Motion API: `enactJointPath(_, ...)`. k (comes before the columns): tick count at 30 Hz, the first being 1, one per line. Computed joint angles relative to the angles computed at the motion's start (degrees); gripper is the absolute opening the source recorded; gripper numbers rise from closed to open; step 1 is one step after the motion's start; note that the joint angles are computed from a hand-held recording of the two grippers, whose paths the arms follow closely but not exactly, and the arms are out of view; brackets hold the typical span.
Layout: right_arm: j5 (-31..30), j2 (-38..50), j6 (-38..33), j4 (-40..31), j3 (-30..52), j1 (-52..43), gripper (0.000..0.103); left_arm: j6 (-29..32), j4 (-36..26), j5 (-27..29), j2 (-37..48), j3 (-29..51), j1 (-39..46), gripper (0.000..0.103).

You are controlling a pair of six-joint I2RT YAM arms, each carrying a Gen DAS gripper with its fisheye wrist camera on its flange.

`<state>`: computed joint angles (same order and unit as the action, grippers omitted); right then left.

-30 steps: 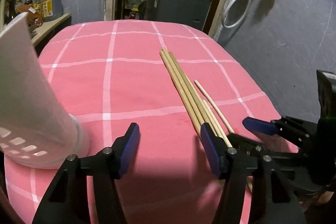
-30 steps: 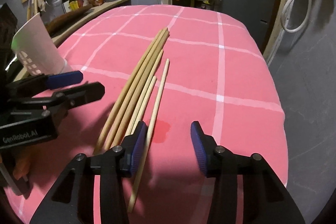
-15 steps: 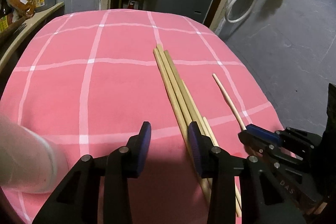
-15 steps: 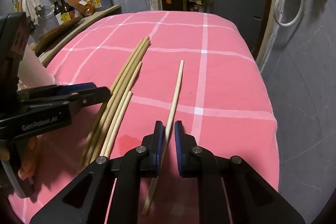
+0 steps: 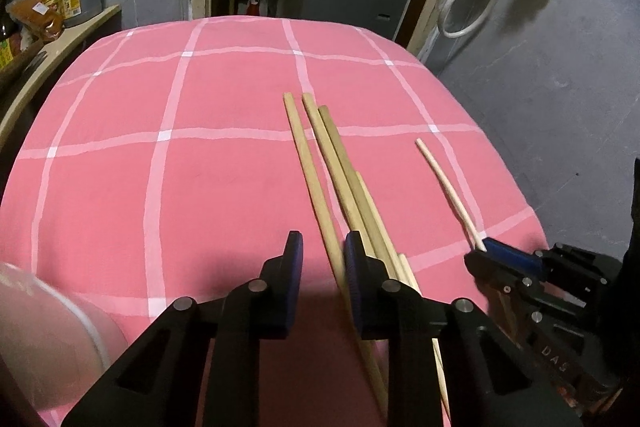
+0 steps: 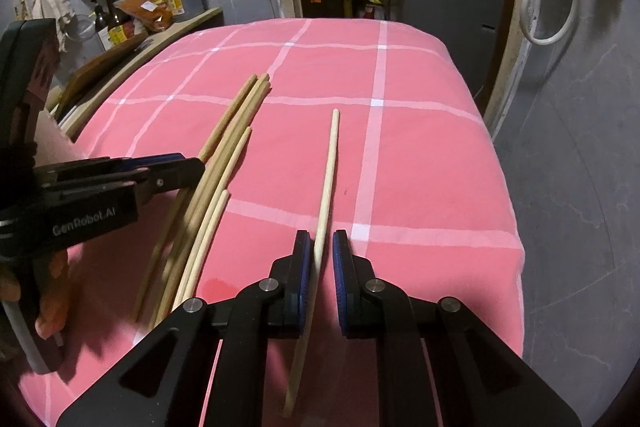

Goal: Organize utensils
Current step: 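Close the left tool on a thick chopstick while the right tool grasps a thin one, then lift both held chopsticks upright and carry them over the white basket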

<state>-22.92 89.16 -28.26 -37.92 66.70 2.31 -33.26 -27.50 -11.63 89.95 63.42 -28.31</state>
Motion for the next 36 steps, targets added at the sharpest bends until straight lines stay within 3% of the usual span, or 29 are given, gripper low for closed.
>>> enactJointPath(7, 0.8, 7.1, 2.8, -3.3, 8.6, 2.0, 0.01, 0.8, -1.6, 0.4, 2.9, 3.3, 1.0, 0.018)
enactJointPath(12, 2.0, 9.5, 5.7, -4.3, 11.5, 3.4, 0.009, 0.1, -1.6, 0.8, 3.4, 3.5, 1.2, 0.009)
enactJointPath(16, -0.6, 8.5, 8.1, -3.7, 10.3, 2.3, 0.003, -1.5, -0.6, 1.3, 1.5, 1.6, 1.2, 0.005)
enactJointPath(21, -6.3, 1.5, 9.9, 1.9, 2.2, -0.5, 0.003, -3.0, 2.2, -0.7, -3.9, -3.3, -1.0, 0.004)
enactJointPath(30, -16.7, -18.9, 16.1, 15.6, -12.7, -3.8, 0.003, -3.3, 8.4, -14.4, -21.4, -12.9, -10.3, 0.004)
enactJointPath(36, -16.1, -31.9, 25.5, 29.1, -20.6, 0.6, 0.003, 0.8, 12.2, -26.5, -30.8, -15.6, -17.0, 0.004)
